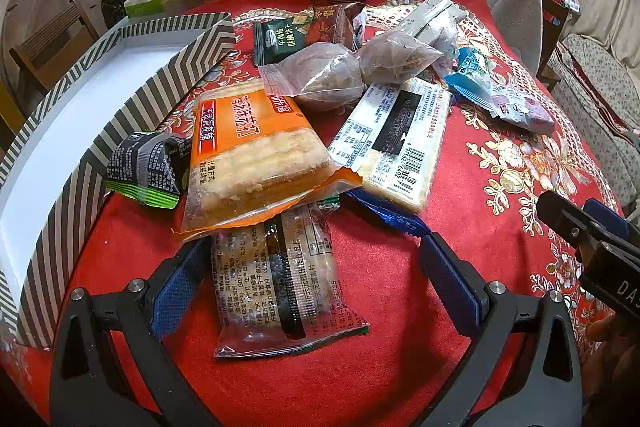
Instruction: Organize snacks
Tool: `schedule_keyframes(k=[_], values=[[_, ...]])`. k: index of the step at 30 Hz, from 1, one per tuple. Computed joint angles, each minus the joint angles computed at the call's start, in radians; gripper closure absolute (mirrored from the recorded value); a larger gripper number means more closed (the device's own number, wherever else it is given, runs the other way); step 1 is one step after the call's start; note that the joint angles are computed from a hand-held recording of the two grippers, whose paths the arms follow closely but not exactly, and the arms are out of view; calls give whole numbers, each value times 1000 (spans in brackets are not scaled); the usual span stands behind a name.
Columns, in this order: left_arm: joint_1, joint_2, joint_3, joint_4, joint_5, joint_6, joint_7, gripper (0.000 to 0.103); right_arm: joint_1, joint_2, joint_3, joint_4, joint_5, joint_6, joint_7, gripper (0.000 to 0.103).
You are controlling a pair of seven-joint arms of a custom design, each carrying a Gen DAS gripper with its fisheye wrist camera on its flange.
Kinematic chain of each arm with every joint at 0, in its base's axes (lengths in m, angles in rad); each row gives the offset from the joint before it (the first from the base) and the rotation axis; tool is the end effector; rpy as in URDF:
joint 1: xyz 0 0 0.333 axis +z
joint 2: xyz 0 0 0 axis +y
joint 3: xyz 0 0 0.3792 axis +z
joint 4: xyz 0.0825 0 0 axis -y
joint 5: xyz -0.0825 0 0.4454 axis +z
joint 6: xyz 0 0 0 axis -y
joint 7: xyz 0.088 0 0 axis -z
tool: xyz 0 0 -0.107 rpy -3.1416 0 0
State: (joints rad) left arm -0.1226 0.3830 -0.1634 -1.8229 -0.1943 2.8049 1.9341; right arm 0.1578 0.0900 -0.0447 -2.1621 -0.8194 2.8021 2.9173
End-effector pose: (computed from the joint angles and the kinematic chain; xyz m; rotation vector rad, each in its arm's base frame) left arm 0.7334 -0.1914 0.4194 -1.4417 2.3102 -0.7493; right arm 0.6276 0.1066 0.4298 -1.2883 2.2361 -0.6718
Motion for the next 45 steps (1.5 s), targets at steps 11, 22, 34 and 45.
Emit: schedule_keyframes(k=[11, 22, 34, 45], values=[[0, -1, 0, -2, -2, 0, 2, 0, -6, -8, -5, -14, -14, 36, 26, 6], [7, -5, -7, -7, -7, 0, 14, 0, -11, -11, -4, -19, -18, 50, 34, 6], [215, -61, -152, -25, -326, -246, 604, 0, -11, -9, -3, -16, -13, 45, 26, 6], [259, 3, -66, 125, -589, -564, 754, 1, -22, 38, 12, 26, 105, 110, -137, 6]])
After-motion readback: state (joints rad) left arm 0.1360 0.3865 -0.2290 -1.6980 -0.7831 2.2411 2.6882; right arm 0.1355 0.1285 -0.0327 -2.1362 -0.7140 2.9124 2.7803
